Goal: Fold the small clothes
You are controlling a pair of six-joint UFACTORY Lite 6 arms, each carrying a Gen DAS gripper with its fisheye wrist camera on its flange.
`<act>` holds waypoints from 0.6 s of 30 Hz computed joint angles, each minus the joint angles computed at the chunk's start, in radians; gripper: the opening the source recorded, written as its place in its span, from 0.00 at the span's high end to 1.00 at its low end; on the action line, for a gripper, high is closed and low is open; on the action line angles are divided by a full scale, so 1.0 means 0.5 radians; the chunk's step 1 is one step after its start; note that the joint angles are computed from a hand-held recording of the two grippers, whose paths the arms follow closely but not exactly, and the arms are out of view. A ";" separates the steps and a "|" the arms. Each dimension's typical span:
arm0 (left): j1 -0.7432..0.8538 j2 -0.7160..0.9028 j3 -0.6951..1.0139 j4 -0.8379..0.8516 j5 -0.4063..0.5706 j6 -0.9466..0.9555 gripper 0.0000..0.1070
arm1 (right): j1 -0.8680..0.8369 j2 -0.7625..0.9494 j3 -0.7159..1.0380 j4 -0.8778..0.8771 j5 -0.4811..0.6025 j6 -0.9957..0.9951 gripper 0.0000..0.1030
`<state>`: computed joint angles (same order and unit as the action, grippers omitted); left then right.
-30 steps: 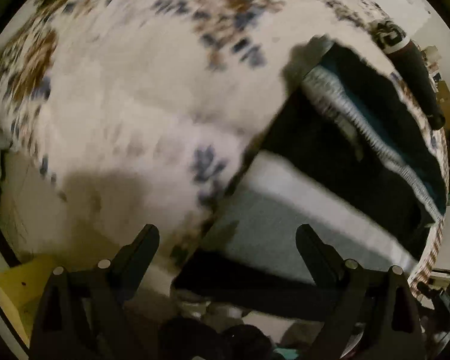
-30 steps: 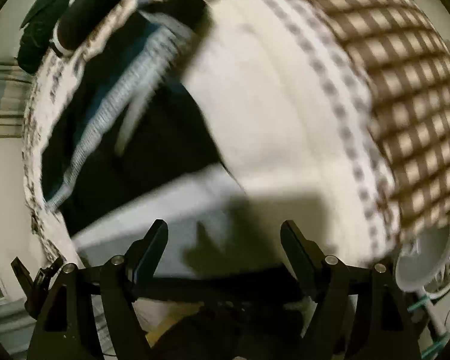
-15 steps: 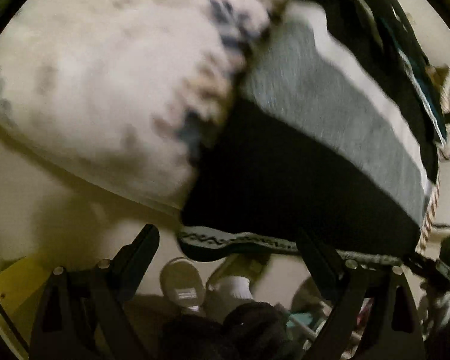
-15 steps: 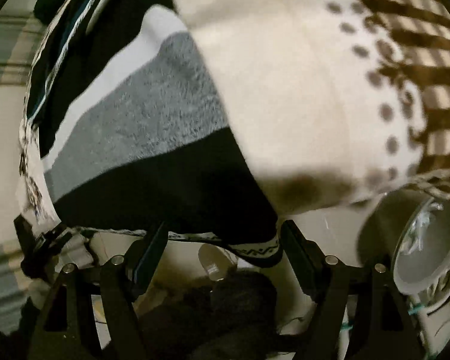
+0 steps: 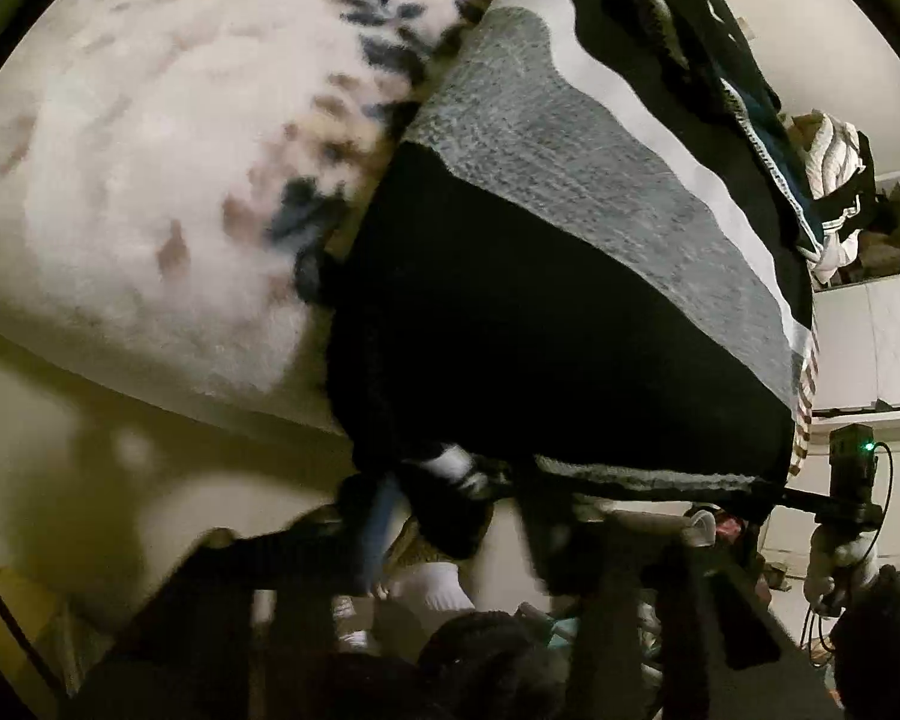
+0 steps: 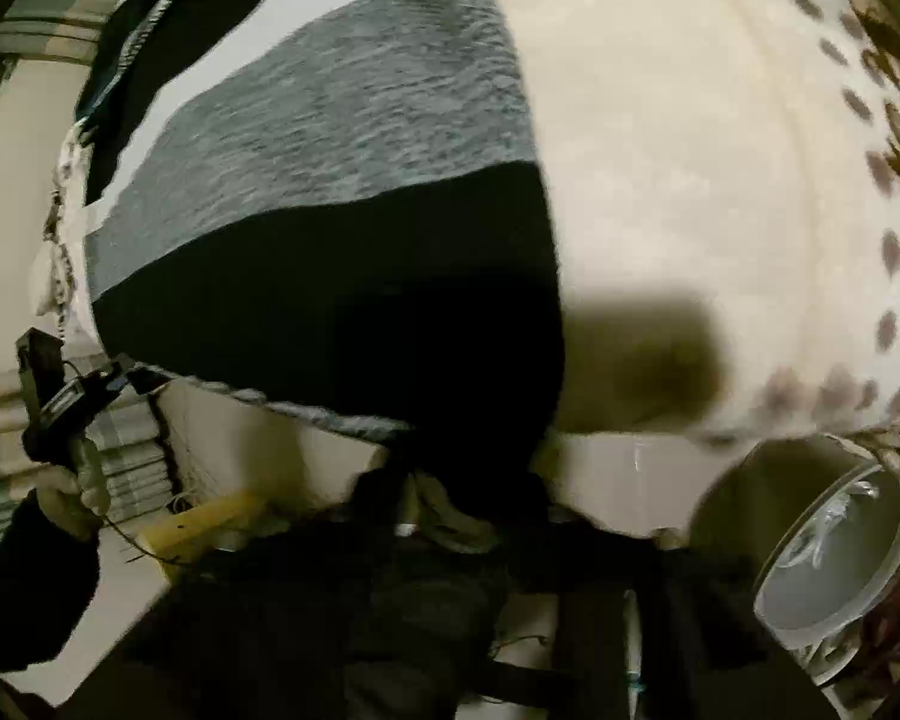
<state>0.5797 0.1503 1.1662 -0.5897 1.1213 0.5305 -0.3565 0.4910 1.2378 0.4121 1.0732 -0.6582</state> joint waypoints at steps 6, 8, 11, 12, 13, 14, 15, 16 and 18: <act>0.056 -0.142 -0.081 -0.011 0.073 0.005 0.91 | 0.078 -0.187 -0.122 0.115 0.071 0.039 0.88; 0.060 -0.170 -0.112 -0.025 0.061 0.004 0.94 | 0.112 -0.234 -0.124 0.147 0.100 0.083 0.90; 0.071 -0.214 -0.112 -0.019 0.092 -0.041 0.95 | 0.107 -0.259 -0.080 0.164 0.145 0.113 0.92; 0.083 -0.233 -0.091 -0.005 0.138 -0.063 0.96 | 0.068 -0.237 -0.041 0.169 0.188 0.096 0.93; 0.097 -0.243 -0.065 -0.010 0.188 -0.081 0.96 | 0.018 -0.225 0.000 0.170 0.252 0.075 0.93; 0.117 -0.249 -0.012 -0.029 0.261 -0.108 0.96 | -0.021 -0.220 0.042 0.161 0.307 0.057 0.93; 0.138 -0.249 0.063 -0.052 0.349 -0.141 0.96 | -0.036 -0.235 0.068 0.178 0.357 0.061 0.93; 0.153 -0.246 0.134 -0.079 0.425 -0.176 0.97 | -0.069 -0.242 0.094 0.214 0.423 0.065 0.93; 0.203 -0.205 0.303 -0.125 0.569 -0.252 0.97 | -0.129 -0.271 0.152 0.301 0.555 0.118 0.94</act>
